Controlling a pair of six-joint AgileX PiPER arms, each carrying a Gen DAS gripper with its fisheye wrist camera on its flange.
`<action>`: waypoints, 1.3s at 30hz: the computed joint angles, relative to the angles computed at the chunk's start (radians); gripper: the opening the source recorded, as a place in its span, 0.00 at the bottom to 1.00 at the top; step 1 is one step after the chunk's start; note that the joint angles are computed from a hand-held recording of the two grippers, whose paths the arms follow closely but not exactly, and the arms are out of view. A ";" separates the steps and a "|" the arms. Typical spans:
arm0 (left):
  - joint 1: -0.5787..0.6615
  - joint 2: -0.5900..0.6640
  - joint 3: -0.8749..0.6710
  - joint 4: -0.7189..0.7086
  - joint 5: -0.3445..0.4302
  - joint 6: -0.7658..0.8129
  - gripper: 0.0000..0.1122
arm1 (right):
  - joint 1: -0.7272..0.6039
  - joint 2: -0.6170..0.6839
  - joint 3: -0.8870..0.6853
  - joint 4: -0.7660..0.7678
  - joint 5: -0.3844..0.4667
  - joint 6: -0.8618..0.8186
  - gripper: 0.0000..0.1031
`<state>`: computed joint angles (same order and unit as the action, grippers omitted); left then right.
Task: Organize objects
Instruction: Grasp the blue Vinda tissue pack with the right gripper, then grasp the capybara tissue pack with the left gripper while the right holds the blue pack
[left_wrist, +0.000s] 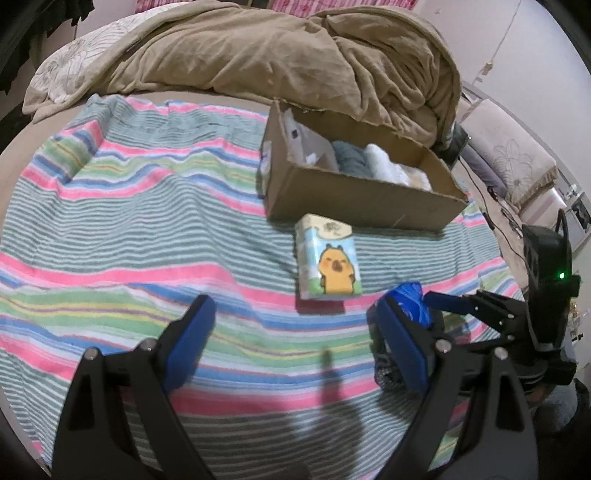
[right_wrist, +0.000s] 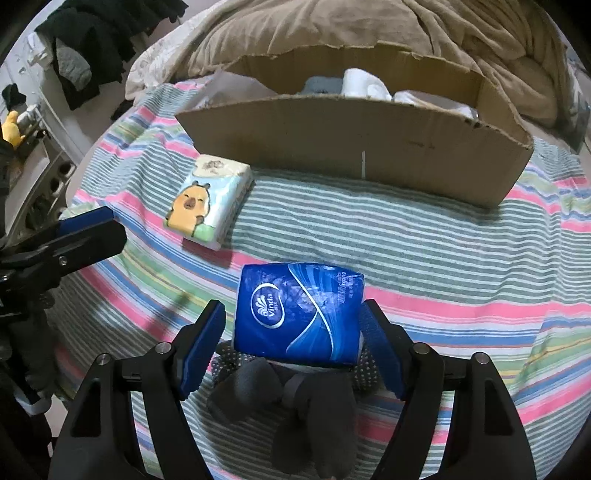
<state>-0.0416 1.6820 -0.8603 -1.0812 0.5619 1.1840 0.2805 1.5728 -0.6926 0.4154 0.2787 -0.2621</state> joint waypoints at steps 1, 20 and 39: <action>-0.005 0.001 0.001 0.003 -0.006 -0.001 0.81 | 0.002 0.005 0.001 -0.004 -0.005 0.002 0.75; -0.169 0.069 -0.076 0.180 -0.120 -0.212 0.81 | -0.086 0.013 0.055 0.356 -0.040 -0.425 0.75; -0.280 0.160 -0.139 0.423 -0.268 -0.459 0.44 | -0.301 -0.076 0.069 0.693 0.097 -0.826 0.74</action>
<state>-0.3213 1.8420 -0.9994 -0.6580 0.2941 0.7252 -0.0206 1.4964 -0.6238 1.1087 0.3752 -1.0884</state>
